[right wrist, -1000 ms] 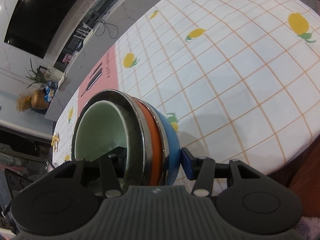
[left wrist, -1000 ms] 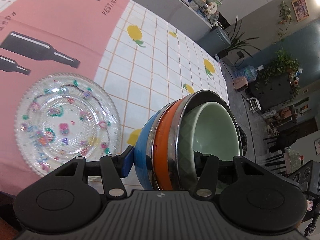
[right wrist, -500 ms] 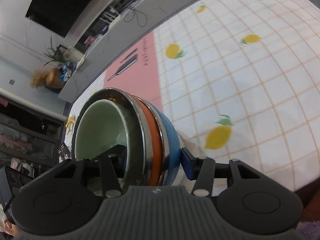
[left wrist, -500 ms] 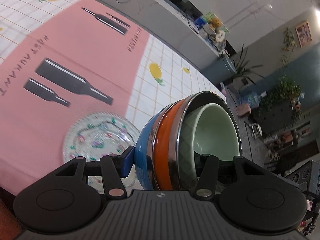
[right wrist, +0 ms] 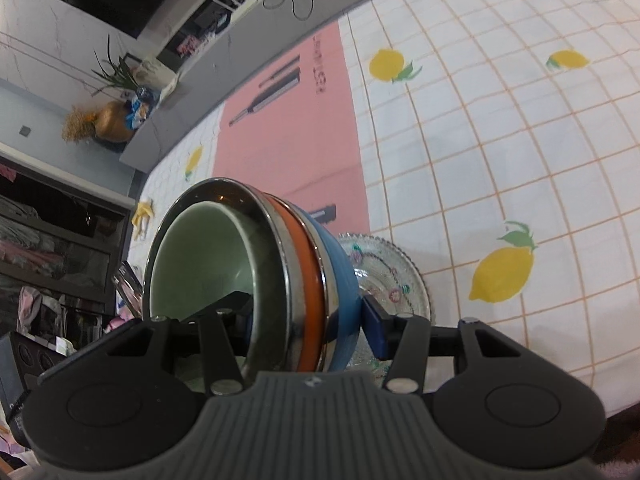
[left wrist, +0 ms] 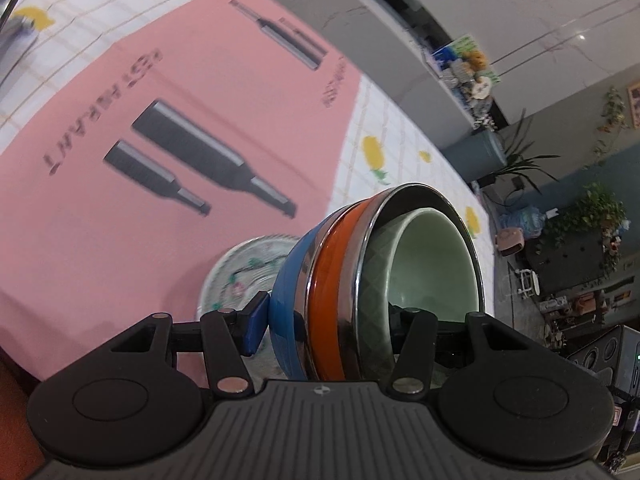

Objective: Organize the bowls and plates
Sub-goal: 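Carry the nested bowls with both tools and lower them onto the glass plates, then open both tools to release the bowl stack on the plates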

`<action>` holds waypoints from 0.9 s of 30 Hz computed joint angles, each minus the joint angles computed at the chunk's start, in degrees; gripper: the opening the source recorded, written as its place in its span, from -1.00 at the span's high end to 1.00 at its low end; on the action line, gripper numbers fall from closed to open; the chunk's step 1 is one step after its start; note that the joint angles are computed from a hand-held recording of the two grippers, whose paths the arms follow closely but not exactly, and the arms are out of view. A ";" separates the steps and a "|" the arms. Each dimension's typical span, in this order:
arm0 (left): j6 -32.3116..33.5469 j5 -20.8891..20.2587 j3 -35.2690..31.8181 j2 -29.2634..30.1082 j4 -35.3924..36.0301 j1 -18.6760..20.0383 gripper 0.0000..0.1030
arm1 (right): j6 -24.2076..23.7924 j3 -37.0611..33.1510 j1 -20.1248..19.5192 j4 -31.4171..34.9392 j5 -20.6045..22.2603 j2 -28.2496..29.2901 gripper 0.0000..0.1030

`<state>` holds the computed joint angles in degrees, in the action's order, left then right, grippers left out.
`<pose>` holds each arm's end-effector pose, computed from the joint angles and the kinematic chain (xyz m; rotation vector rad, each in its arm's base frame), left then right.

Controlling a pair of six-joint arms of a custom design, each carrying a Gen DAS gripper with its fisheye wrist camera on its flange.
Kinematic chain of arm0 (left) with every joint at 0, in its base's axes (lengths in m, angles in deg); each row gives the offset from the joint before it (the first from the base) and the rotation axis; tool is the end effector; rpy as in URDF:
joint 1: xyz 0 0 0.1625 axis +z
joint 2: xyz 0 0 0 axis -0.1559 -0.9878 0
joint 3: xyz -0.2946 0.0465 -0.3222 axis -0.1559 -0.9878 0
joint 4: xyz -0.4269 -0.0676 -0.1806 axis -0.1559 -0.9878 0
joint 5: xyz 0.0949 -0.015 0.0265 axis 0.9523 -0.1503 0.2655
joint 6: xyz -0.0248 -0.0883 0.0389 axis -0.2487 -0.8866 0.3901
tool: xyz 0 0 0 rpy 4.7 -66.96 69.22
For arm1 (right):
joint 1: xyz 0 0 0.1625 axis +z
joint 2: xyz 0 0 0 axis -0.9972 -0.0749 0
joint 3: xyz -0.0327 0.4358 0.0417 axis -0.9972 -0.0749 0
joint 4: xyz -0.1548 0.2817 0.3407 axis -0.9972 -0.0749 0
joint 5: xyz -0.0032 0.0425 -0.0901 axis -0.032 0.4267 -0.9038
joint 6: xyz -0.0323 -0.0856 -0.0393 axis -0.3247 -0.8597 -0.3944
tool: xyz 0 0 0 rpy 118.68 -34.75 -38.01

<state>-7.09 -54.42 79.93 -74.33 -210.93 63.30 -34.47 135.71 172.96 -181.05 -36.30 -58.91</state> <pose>-0.3985 -0.8185 0.0638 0.2325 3.0216 -0.3851 0.0751 -0.7314 0.3402 -0.5324 -2.7533 1.0363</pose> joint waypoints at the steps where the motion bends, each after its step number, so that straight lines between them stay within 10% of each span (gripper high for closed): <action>1: -0.39 0.11 -0.03 0.13 0.44 0.13 -0.16 | 0.05 -0.11 -0.25 0.48 0.24 0.23 0.03; 27: -1.72 0.69 -2.15 2.04 3.44 0.92 -0.15 | -1.77 -1.58 -1.82 2.64 0.87 2.01 -0.02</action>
<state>-8.81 -53.73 77.78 -72.29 -207.48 64.22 -36.24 134.13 171.13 -178.41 -35.43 -56.91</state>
